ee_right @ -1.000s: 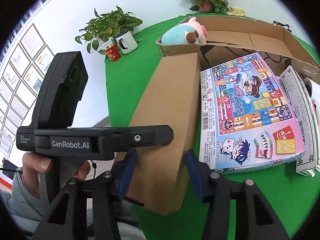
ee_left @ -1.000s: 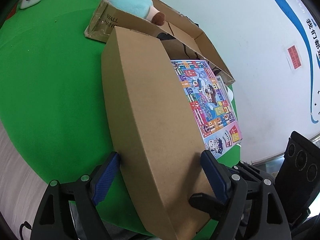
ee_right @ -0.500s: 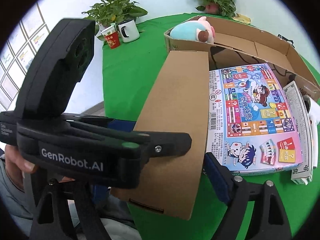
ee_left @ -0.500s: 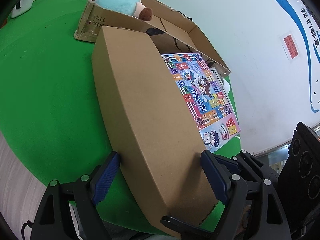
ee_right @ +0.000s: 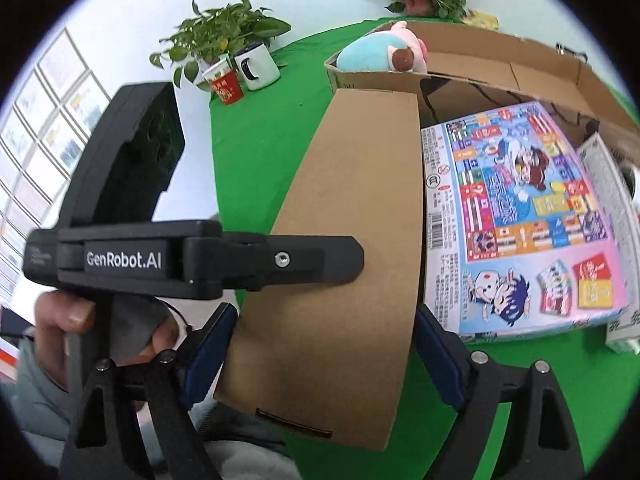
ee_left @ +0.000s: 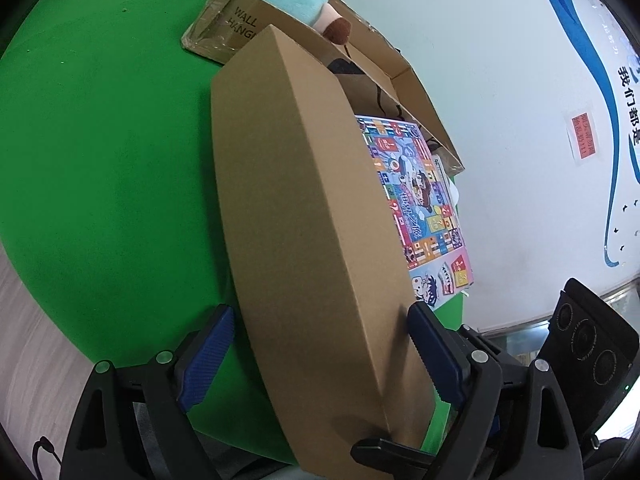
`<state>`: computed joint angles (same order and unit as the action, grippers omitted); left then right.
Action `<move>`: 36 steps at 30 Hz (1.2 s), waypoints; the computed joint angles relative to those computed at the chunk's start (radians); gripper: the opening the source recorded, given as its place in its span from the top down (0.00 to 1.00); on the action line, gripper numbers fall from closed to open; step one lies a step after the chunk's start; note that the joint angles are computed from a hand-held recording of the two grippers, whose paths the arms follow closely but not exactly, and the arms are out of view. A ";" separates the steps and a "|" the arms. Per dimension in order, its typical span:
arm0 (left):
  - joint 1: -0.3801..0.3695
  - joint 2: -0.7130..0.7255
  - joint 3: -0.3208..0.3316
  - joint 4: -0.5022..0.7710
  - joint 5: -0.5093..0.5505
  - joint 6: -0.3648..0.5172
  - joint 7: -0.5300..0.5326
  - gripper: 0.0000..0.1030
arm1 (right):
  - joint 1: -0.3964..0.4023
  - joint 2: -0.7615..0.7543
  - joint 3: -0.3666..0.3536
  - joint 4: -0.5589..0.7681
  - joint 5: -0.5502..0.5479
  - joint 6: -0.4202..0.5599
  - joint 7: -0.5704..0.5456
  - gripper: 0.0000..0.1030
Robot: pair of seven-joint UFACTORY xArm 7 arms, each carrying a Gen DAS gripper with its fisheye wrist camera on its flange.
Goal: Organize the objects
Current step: 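Lift the brown box with the left gripper and swing it over the open box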
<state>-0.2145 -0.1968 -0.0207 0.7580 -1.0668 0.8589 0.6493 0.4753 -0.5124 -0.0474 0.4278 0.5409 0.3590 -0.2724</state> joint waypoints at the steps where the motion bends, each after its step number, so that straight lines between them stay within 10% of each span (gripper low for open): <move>1: 0.000 -0.011 0.001 -0.006 0.002 0.003 0.006 0.20 | 0.009 -0.002 -0.007 0.000 0.011 0.004 -0.002 0.16; 16: -0.068 -0.116 0.013 0.067 -0.003 -0.084 0.056 0.21 | 0.005 -0.169 0.018 -0.037 -0.077 -0.102 0.058 0.16; 36: -0.054 0.356 -0.138 0.832 0.182 -0.111 -0.039 0.21 | -0.055 0.085 -0.137 0.313 -0.192 -0.201 -0.022 0.18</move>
